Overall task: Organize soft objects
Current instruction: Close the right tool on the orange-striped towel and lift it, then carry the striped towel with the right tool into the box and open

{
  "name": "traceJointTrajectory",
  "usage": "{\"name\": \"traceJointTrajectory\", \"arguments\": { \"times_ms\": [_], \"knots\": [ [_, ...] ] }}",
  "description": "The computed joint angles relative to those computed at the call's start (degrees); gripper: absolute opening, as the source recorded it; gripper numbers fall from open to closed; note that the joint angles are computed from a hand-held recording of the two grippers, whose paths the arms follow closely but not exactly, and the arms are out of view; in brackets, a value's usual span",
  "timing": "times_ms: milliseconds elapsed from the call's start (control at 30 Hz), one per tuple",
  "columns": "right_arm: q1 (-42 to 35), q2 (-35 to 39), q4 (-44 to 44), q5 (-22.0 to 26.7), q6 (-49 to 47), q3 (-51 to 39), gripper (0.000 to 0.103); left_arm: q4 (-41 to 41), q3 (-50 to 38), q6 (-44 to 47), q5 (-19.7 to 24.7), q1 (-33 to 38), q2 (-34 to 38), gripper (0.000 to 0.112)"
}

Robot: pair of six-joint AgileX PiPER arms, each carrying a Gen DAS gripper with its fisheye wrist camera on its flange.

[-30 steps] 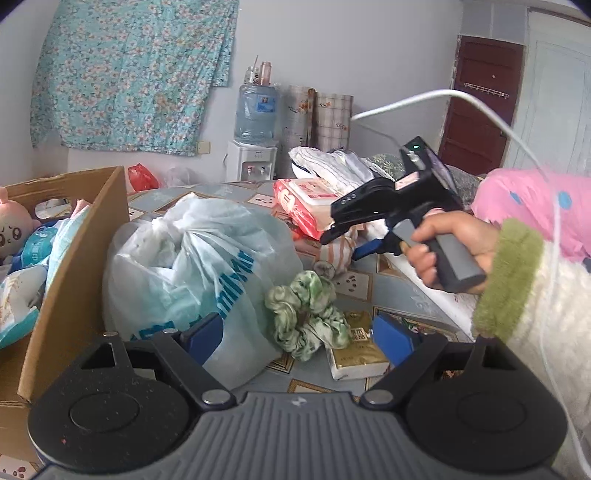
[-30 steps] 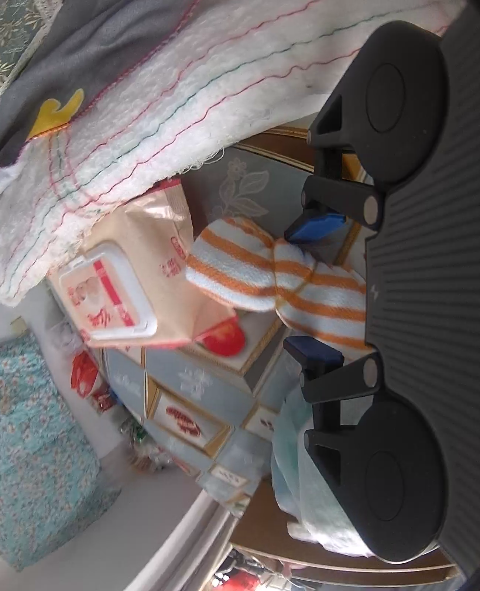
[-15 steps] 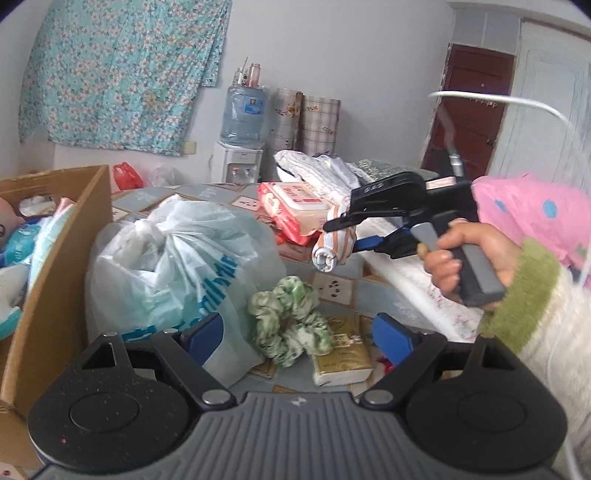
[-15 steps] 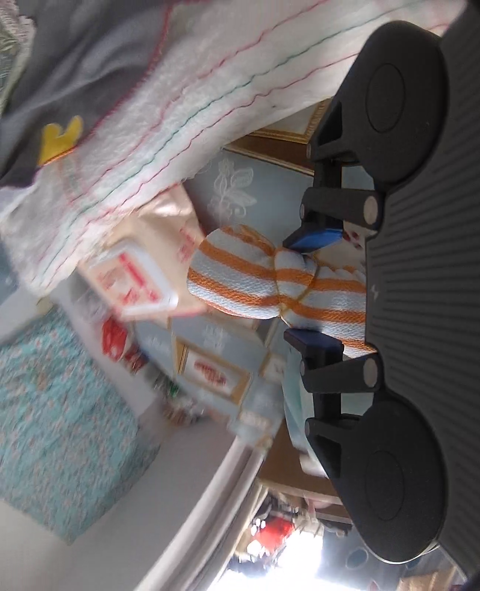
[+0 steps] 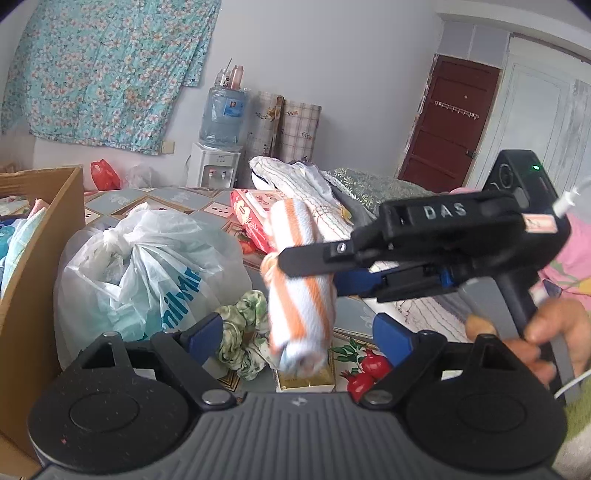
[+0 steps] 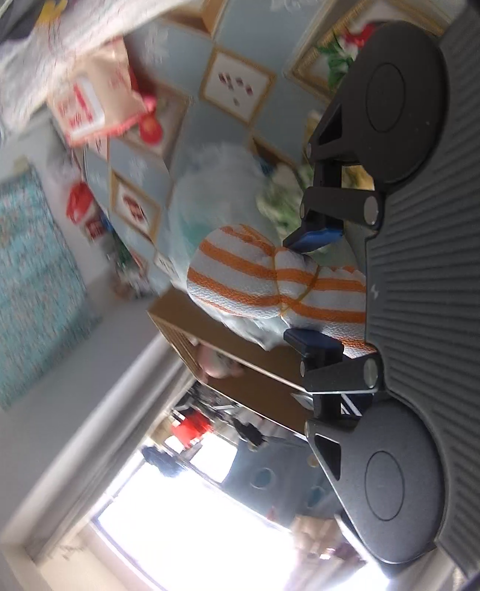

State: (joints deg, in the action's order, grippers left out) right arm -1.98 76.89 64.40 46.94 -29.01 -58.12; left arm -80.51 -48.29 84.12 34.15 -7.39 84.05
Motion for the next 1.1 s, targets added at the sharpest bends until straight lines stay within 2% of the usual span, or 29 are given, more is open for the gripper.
{"name": "traceJointTrajectory", "arguments": {
  "times_ms": [100,167,233,300,600,767,967,1067,1100],
  "knots": [
    [3.3,-1.8,-2.4,0.0,1.8,-0.6,0.045,0.8,0.5,-0.6,1.0,1.4,-1.1,0.085],
    [4.5,-1.6,-1.9,0.6,1.3,-1.2,0.045,1.8,0.8,-1.4,0.7,2.1,-2.0,0.078],
    [6.1,-1.4,-1.6,1.0,1.0,-2.1,0.045,2.7,1.4,-1.8,1.2,3.5,-3.2,0.064],
    [7.9,-0.9,-1.5,1.3,0.9,-3.2,0.045,3.3,2.0,-1.9,1.7,5.2,-4.4,0.058],
    [17.1,5.8,-0.5,0.5,2.0,-12.5,0.045,3.1,4.3,-1.5,3.8,15.6,-9.5,0.040],
    [22.7,11.3,-3.6,0.6,6.1,-21.6,0.046,1.6,3.9,-0.8,7.9,23.6,-9.8,0.037],
    [28.3,20.7,-10.5,3.4,13.9,-36.8,0.046,0.5,3.2,0.2,11.2,31.9,-9.4,0.037],
    [30.6,27.4,-14.2,6.6,19.7,-47.7,0.046,0.6,2.2,-0.4,14.5,36.8,-8.3,0.048],
    [31.3,30.2,-16.0,8.0,21.8,-52.2,0.046,0.2,2.0,-0.1,16.3,38.8,-7.9,0.054]
  ]
}}
